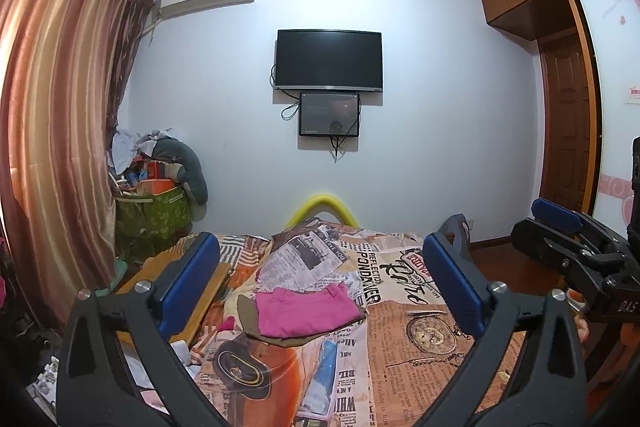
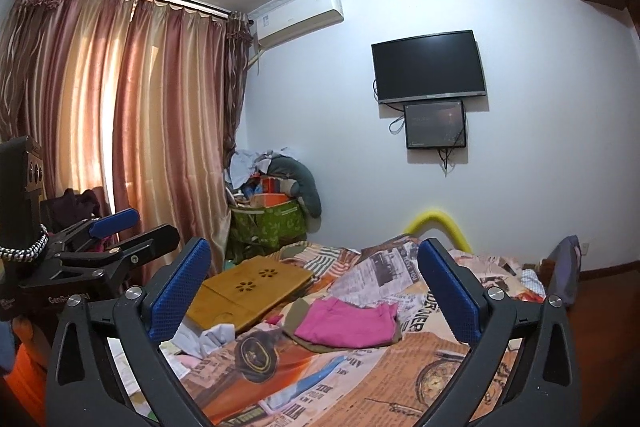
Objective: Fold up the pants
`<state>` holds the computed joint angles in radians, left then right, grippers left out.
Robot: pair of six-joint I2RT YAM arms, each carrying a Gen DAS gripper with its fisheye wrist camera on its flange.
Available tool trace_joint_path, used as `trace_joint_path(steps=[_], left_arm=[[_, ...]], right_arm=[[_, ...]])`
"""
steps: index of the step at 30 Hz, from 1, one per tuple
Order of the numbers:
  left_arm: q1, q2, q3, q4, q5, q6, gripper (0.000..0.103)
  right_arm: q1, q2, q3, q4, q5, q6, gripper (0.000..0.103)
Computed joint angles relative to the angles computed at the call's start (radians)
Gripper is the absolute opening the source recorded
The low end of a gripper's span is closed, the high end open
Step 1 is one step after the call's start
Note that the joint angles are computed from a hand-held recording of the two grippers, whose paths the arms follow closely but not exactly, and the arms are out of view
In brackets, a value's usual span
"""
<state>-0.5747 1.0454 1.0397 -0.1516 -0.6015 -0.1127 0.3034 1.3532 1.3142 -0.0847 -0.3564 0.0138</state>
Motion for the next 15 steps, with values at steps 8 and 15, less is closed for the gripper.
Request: trace_joint_path(steps=[8,15], left_arm=[[-0.006,0.012,-0.003,0.000,-0.007,-0.003,0.103],[-0.001,0.016,-0.003,-0.003,0.003,-0.010,0.103]], right_arm=[[-0.001,-0.014,-0.022,-0.004,0.002,0.004,0.103],[0.002,-0.013,-0.012,-0.021,0.010,0.010,0.103]])
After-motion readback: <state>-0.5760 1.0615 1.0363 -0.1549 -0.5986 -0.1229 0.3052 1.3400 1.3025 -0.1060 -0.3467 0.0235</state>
